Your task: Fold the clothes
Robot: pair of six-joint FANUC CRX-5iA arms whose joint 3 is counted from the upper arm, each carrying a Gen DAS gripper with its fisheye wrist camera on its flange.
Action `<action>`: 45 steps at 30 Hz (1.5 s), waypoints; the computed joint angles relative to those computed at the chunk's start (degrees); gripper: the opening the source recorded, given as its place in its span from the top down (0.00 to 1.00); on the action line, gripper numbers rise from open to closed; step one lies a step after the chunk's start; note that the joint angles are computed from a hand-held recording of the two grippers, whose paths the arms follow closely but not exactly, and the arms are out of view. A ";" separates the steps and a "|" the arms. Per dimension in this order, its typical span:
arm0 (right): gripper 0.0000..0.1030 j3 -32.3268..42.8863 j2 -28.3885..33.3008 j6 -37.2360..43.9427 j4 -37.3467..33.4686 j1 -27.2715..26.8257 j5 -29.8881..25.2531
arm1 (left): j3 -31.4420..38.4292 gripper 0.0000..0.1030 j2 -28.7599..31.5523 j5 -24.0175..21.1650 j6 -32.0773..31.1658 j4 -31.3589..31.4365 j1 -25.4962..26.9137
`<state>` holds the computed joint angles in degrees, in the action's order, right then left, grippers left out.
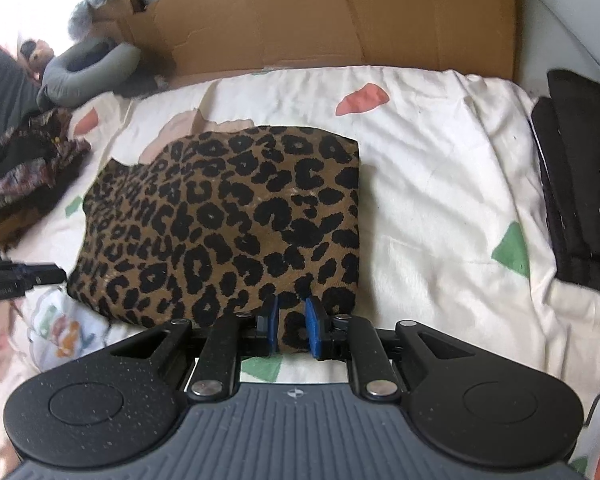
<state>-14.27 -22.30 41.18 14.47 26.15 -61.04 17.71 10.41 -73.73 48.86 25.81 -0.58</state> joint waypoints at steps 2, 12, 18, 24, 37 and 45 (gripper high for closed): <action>0.79 -0.20 -0.51 -1.34 -0.33 0.18 -0.30 | -0.88 0.78 -0.47 -0.07 -0.61 1.07 -0.29; 0.69 -0.63 -2.13 -4.95 -5.72 -1.07 -0.34 | -2.60 0.78 -0.38 -0.60 -1.18 3.88 -3.33; 0.66 -1.61 -2.78 -8.41 -8.01 -3.16 1.09 | -2.68 0.79 0.59 -0.77 -1.77 2.31 -3.65; 0.63 -3.24 -3.90 -11.90 -9.23 -5.13 2.99 | -0.49 0.79 0.80 -1.90 2.14 0.25 -2.13; 0.57 -6.57 -5.57 -16.24 -15.23 -9.13 10.65 | 1.25 0.72 3.16 -5.43 7.35 2.83 0.91; 0.77 -10.60 -8.08 -25.55 -19.12 -11.93 17.50 | 0.38 0.72 4.41 -6.00 10.30 6.39 1.65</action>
